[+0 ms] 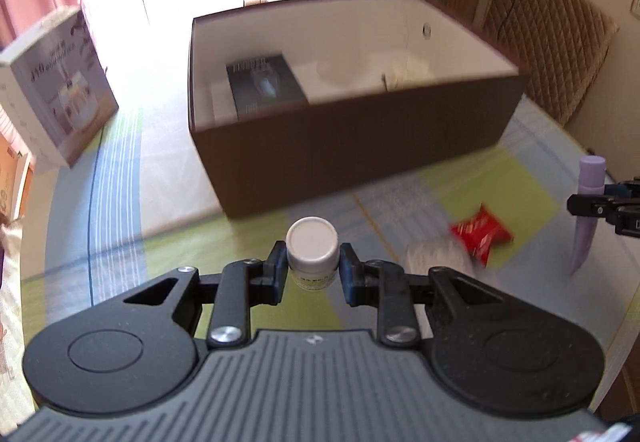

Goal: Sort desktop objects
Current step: 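Carry the pill bottle with the left tool while the right tool carries the purple tube to the box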

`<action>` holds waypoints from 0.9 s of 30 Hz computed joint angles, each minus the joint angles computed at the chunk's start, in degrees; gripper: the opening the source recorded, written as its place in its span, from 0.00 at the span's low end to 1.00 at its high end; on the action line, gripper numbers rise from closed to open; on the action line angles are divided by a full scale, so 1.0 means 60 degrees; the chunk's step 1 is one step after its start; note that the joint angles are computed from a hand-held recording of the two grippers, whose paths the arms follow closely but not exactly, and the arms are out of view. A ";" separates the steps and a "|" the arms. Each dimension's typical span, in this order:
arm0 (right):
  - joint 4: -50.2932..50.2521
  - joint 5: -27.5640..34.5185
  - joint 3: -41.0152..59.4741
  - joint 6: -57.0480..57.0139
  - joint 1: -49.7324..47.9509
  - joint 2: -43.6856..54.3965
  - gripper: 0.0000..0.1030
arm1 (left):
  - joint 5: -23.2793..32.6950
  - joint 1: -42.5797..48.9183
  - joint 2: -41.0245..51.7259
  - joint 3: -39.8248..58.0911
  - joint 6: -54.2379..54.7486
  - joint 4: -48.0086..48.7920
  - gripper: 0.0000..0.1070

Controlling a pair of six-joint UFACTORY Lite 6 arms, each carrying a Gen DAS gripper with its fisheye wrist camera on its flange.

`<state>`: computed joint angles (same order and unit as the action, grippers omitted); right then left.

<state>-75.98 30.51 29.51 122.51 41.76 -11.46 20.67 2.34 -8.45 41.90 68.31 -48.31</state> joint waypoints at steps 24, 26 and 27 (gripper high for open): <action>-0.1069 -0.1962 0.5799 -0.3082 -0.3267 0.2632 0.28 | 0.0887 -0.0704 0.4743 0.7192 -0.4143 0.3063 0.21; -0.1033 -0.2106 0.6148 -0.3208 -0.3496 0.2935 0.28 | 0.0994 -0.0776 0.5223 0.7685 -0.4610 0.3487 0.21; -0.1006 -0.2159 0.6327 -0.3291 -0.3605 0.3115 0.28 | 0.1076 -0.0826 0.5491 0.7962 -0.4900 0.3765 0.21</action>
<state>-82.01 17.56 67.47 102.77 20.13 7.23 27.13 -2.61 24.49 89.67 38.91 -25.73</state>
